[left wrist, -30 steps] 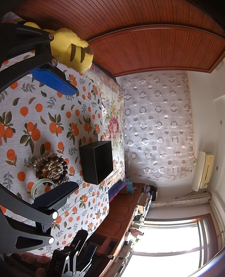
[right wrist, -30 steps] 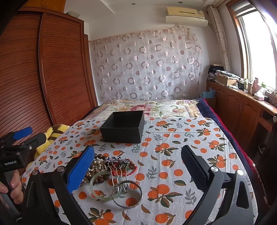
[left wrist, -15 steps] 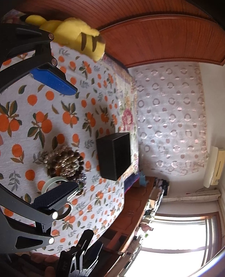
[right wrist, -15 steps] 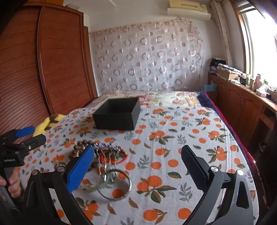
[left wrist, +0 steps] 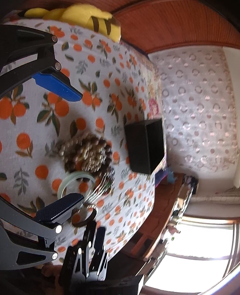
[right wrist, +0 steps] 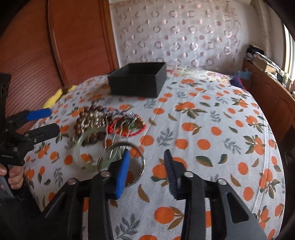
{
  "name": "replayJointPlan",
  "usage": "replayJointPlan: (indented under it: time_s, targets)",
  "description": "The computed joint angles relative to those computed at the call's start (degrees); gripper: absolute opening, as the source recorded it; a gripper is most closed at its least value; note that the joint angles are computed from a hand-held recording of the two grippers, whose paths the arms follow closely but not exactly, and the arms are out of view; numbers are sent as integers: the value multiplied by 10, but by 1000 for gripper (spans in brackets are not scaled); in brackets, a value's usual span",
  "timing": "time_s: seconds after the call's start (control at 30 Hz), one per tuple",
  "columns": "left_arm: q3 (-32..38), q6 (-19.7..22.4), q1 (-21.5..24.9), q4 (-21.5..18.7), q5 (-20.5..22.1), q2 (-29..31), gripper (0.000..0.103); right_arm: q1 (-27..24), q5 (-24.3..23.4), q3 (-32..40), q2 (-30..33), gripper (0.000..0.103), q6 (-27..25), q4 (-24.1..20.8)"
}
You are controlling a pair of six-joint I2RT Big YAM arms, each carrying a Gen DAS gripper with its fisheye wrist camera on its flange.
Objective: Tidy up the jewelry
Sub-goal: 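Grasp the jade bangle with the left tool while the right tool grasps the silver bangle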
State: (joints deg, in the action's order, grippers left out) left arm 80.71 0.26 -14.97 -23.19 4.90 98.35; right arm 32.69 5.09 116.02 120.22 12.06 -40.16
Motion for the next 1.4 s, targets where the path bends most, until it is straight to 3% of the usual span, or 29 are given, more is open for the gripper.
replayJointPlan:
  time_s: [0.13, 0.3, 0.37, 0.47, 0.67, 0.77, 0.97, 1.27, 1.4]
  targets:
    - [26, 10, -4, -33, 37, 20, 78, -1, -10, 8, 6, 29, -2, -14]
    - [64, 20, -11, -81, 55, 50, 47, -4, -20, 9, 8, 21, 3, -20]
    - [67, 24, -14, -82, 56, 53, 45, -4, -18, 9, 8, 21, 5, -20]
    - [82, 25, -16, -95, 56, 62, 34, -4, -20, 8, 8, 20, 4, -18]
    - [103, 51, -24, -107, 23, 78, 25, -3, -18, 8, 9, 19, -1, -15]
    - [105, 63, -25, -109, 12, 81, 8, -3, -20, 8, 10, 19, 2, -14]
    - [81, 81, -25, -95, -6, 61, 7, -3, -23, 7, 10, 15, 1, -12]
    - [49, 65, -8, -54, -12, 21, 8, -3, -28, 15, 14, 14, 1, -23]
    - [43, 51, 0, -35, -13, 11, 8, -4, -37, 22, 18, 6, -5, -31]
